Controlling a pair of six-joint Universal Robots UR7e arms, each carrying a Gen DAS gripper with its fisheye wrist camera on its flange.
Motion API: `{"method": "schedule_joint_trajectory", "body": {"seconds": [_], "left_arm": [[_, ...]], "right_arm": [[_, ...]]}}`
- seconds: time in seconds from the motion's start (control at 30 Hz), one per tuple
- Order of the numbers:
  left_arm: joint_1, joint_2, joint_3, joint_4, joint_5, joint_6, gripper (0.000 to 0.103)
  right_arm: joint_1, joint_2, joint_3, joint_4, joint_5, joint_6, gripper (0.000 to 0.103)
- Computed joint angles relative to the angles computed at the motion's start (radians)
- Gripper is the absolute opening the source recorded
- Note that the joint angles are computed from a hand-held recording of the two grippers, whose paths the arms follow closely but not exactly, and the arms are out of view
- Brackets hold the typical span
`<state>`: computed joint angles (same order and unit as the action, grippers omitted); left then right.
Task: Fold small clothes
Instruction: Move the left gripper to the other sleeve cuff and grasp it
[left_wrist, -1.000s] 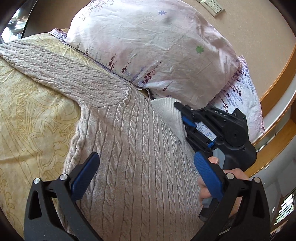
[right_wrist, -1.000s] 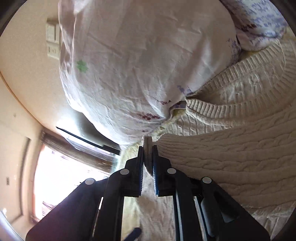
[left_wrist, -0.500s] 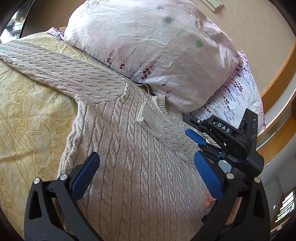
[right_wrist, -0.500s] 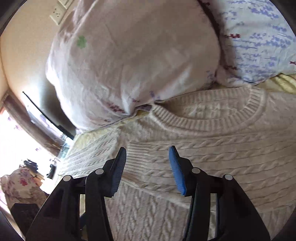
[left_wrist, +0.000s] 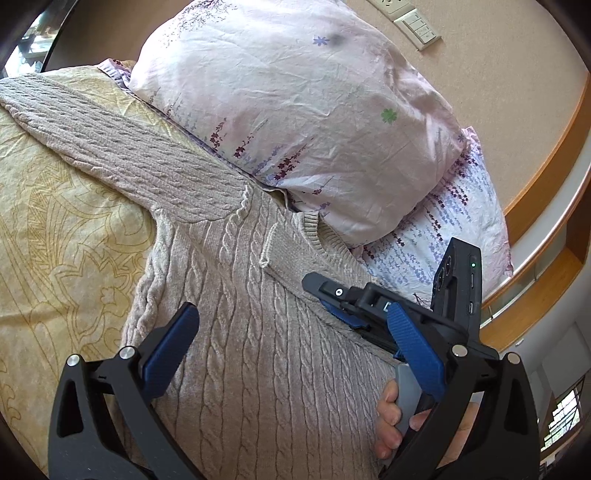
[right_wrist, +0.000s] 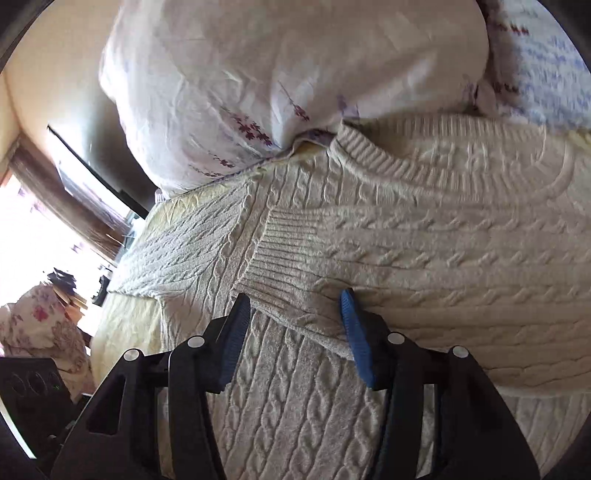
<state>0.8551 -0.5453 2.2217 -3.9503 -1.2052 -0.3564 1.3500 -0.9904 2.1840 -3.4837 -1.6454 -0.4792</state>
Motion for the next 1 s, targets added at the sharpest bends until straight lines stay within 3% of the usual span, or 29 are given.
{"method": "schedule_joint_trajectory", "body": {"seconds": [0.1, 0.17, 0.2, 0.3, 0.4, 0.5, 0.57, 0.8, 1.0], "left_arm": [[-0.001, -0.082, 0.031, 0.086, 0.077, 0.017, 0.101], [0.03, -0.157, 0.037, 0.192, 0.103, 0.006, 0.101], [0.056, -0.193, 0.034, 0.242, 0.097, -0.001, 0.101], [0.13, -0.271, 0.017, 0.352, 0.086, -0.041, 0.101], [0.183, -0.318, -0.002, 0.421, 0.084, -0.097, 0.101], [0.216, -0.34, -0.017, 0.449, 0.117, -0.142, 0.096], [0.244, -0.338, -0.028, 0.432, 0.102, -0.173, 0.086], [0.284, -0.344, -0.109, 0.519, 0.098, -0.259, 0.077], [0.336, -0.35, -0.14, 0.521, 0.077, -0.347, 0.041]], "right_arm": [[-0.043, -0.059, 0.058, -0.025, 0.116, 0.025, 0.057], [-0.093, -0.111, 0.121, -0.078, 0.216, 0.017, 0.077], [-0.126, -0.136, 0.154, -0.114, 0.27, 0.001, 0.081], [-0.188, -0.14, 0.196, -0.196, 0.388, -0.036, 0.082], [-0.227, -0.144, 0.195, -0.163, 0.479, -0.036, 0.082], [-0.237, -0.149, 0.199, -0.137, 0.502, -0.054, 0.082], [-0.231, -0.137, 0.21, -0.165, 0.485, -0.065, 0.082], [-0.254, -0.149, 0.21, -0.13, 0.514, -0.042, 0.082], [-0.26, -0.152, 0.214, -0.123, 0.537, -0.046, 0.082]]}}
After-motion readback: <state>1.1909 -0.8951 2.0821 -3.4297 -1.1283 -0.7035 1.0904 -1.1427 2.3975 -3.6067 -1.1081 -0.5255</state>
